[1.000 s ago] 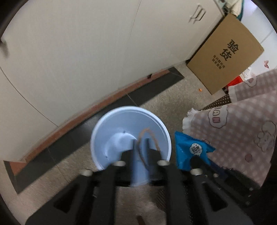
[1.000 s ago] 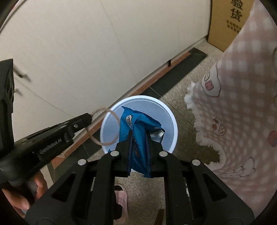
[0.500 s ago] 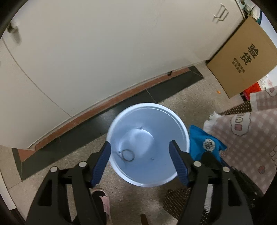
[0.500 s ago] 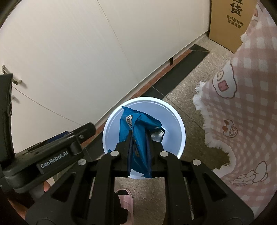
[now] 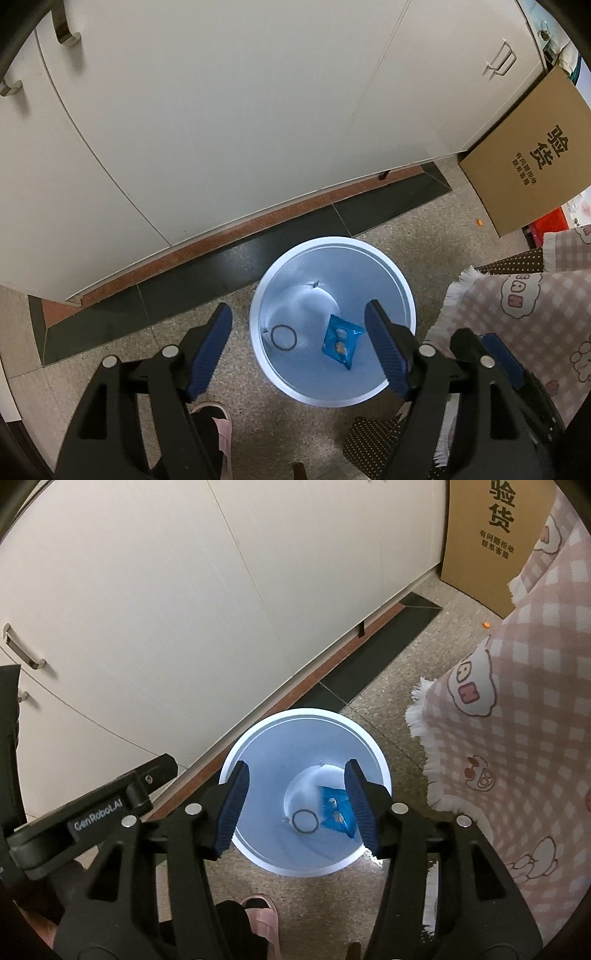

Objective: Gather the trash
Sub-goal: 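Carry the blue wrapper to the wastebasket and open the right gripper, then grasp the white-and-blue box with the left gripper while the right grasps the dark wrapper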

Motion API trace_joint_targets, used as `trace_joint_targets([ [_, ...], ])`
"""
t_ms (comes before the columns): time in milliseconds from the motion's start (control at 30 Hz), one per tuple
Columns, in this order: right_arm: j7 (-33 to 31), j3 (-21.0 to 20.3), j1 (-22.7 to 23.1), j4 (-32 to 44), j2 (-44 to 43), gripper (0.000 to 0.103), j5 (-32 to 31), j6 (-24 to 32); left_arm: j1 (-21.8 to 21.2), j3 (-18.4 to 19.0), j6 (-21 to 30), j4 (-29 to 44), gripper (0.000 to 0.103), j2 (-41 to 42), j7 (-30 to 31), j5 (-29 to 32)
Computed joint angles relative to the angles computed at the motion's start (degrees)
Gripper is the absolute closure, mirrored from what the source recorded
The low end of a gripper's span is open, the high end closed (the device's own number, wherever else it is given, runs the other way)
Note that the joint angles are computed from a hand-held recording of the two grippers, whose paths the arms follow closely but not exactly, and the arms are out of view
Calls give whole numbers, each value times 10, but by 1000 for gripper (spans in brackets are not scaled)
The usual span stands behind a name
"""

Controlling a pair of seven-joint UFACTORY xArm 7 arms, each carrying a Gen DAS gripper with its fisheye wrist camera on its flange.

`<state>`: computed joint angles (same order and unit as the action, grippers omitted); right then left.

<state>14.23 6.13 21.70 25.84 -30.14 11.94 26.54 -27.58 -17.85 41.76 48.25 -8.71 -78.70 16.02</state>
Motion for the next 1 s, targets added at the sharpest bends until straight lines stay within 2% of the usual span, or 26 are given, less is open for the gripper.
trace_joint_targets([
  [233,17,15,-13,8,-83,50,-33,68,-1,-18,25,8,30,-37,-27,47],
  [333,18,18,-13,20,-145,50,-43,109,-2,-41,37,-8,30,-108,-60,59],
  [400,19,20,-14,31,-186,50,-48,132,0,-54,49,0,30,-139,-61,56],
  [533,21,21,-23,66,-273,50,-58,186,15,-97,93,58,30,-190,-64,68],
  [633,17,13,-35,91,-332,50,-61,222,33,-138,132,121,30,-195,-65,83],
  [700,14,8,-56,114,-376,50,-72,255,47,-172,156,178,30,-180,-60,107],
  [833,4,-36,-110,152,-457,50,-89,322,58,-240,183,297,30,-102,-55,161],
  [967,-20,-89,-174,185,-496,50,-118,378,34,-327,250,438,29,37,-59,267],
  [1000,-28,-108,-191,191,-500,50,-126,389,20,-338,260,465,27,68,-60,291],
])
